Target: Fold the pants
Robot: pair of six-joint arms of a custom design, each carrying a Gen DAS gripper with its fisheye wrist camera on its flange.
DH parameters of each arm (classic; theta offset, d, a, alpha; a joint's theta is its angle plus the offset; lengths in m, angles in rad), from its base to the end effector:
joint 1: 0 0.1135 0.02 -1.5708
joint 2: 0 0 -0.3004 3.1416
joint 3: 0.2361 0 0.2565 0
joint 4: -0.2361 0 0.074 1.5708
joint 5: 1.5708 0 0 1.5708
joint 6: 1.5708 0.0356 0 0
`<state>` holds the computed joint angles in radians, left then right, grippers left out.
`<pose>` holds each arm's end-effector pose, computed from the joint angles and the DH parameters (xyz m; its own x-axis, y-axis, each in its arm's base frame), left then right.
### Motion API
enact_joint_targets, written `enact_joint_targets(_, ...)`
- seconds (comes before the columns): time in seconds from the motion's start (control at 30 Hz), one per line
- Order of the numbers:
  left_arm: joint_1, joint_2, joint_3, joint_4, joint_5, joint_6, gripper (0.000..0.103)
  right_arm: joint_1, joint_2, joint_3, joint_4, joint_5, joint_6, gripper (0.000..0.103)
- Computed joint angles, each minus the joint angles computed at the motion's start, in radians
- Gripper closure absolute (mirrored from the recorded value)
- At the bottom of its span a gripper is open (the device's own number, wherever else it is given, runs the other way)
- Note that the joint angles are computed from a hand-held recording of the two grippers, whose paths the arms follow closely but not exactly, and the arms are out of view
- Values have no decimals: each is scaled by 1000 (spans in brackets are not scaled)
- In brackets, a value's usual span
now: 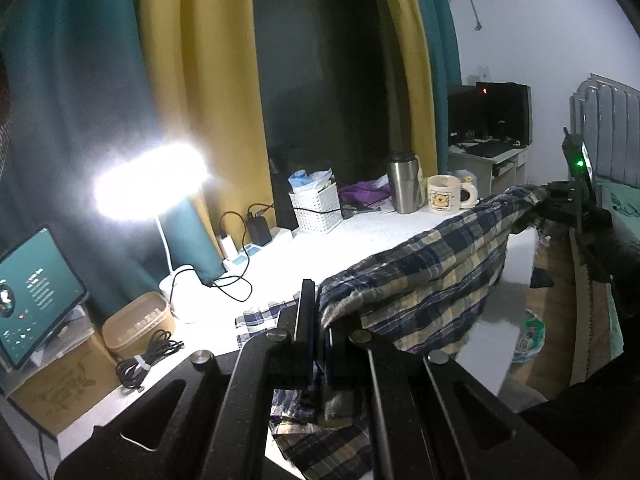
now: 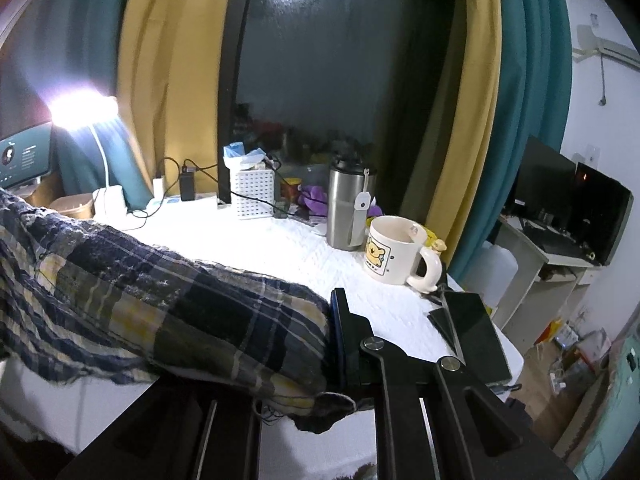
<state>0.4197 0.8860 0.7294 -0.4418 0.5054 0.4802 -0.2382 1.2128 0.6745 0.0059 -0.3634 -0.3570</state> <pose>0.1646 0.0546 0.3073 -0.4522 0.2408 -0.8588 0.2454 0.9593 0.1398 0.2479 -0.0472 0.2641 -0.4352 -0.2304 -0.8703 -0.2446 0.9606 -0.1320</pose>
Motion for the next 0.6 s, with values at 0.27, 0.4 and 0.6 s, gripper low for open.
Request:
enact_joint_targets(0.27, 3, 260, 58, 106, 3, 9, 101, 96, 159, 106, 16, 111, 39, 91)
enact_joint_targets(0.4, -6, 374, 93, 142, -4, 10, 100, 128, 255, 164, 16, 152, 52, 91)
enact_joint_targets(0.6, -18, 533, 157, 179, -26, 7, 100, 172, 400, 257, 8, 196, 73, 91)
